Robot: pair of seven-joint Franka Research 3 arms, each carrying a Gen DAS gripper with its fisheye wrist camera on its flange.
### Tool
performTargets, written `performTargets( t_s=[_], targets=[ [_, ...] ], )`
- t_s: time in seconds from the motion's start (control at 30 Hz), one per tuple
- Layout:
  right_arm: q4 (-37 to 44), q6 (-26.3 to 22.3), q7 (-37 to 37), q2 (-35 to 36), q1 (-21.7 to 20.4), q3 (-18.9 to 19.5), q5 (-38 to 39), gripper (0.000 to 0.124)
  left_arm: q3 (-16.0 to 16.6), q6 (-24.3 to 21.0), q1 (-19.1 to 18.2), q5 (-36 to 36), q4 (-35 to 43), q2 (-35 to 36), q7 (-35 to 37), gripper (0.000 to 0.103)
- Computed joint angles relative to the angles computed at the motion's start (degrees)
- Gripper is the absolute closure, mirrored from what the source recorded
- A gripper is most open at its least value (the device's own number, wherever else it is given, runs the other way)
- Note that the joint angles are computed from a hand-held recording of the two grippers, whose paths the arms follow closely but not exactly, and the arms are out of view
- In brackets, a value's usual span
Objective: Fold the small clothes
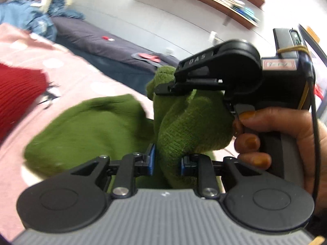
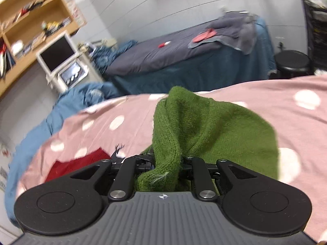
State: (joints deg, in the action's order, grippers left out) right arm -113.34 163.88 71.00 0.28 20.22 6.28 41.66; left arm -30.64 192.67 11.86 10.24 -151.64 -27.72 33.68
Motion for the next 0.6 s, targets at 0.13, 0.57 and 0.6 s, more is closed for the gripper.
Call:
performTargets(
  t_s=[0.13, 0.57, 0.6],
  targets=[
    [2.98, 0.18, 8.61, 4.26, 1.32, 0.58, -9.99, 0.096, 8.53, 3.31, -5.75, -1.63, -3.16, 1.92, -2.38, 0.080],
    [4.47, -1.02, -3.06, 6.52, 0.51, 5.43, 0.53, 0.045, 14.31, 6.85, -7.20, -6.95, -8.97, 2.74, -1.72, 0.073],
    [3.94, -0.50, -3.48, 5.92, 0.89, 5.07, 0.75, 0.044, 16.77, 7.84, -9.01, -6.17, -9.35, 3.20, -2.18, 0.073]
  ],
)
